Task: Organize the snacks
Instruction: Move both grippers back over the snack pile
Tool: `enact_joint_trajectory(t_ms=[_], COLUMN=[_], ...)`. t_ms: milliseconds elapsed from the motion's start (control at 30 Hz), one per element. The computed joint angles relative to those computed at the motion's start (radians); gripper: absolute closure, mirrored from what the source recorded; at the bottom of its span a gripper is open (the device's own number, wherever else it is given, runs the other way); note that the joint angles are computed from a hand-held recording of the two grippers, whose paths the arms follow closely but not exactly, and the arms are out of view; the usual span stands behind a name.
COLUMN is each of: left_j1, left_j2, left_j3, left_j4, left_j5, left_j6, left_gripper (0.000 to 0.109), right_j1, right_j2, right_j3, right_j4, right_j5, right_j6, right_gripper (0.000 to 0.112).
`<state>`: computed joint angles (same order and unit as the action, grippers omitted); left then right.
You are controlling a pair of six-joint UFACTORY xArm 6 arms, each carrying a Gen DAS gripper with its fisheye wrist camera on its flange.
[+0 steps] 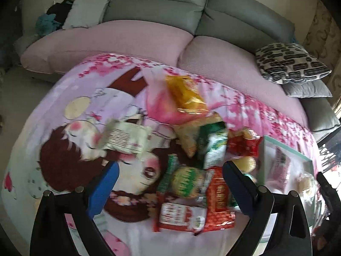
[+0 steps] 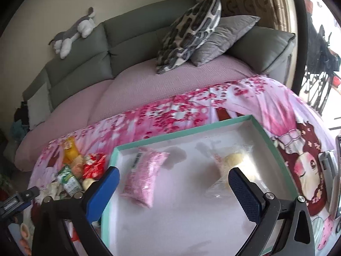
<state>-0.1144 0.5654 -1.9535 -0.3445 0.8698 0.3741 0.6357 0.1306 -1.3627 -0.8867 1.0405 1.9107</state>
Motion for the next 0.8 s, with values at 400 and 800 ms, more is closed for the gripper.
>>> enact_joint_trajectory(t_ms=[400, 800], left_j1=[0.075, 0.054], left_j2=[0.093, 0.078], left_j3=[-0.123, -0.065], left_j4=[0.029, 0.096], left_j5=[0.037, 0.105], left_j6=[-0.052, 0.016], left_gripper=[0.011, 0.011], right_j1=[0.016, 0.045], right_j2=[0.252, 0.438], right_j3=[-0.294, -0.537], right_j4=[0.076, 0.265], right_j5=[-0.196, -0.102], right_j6=[-0.218, -0.407], right_gripper=[0.009, 0.018])
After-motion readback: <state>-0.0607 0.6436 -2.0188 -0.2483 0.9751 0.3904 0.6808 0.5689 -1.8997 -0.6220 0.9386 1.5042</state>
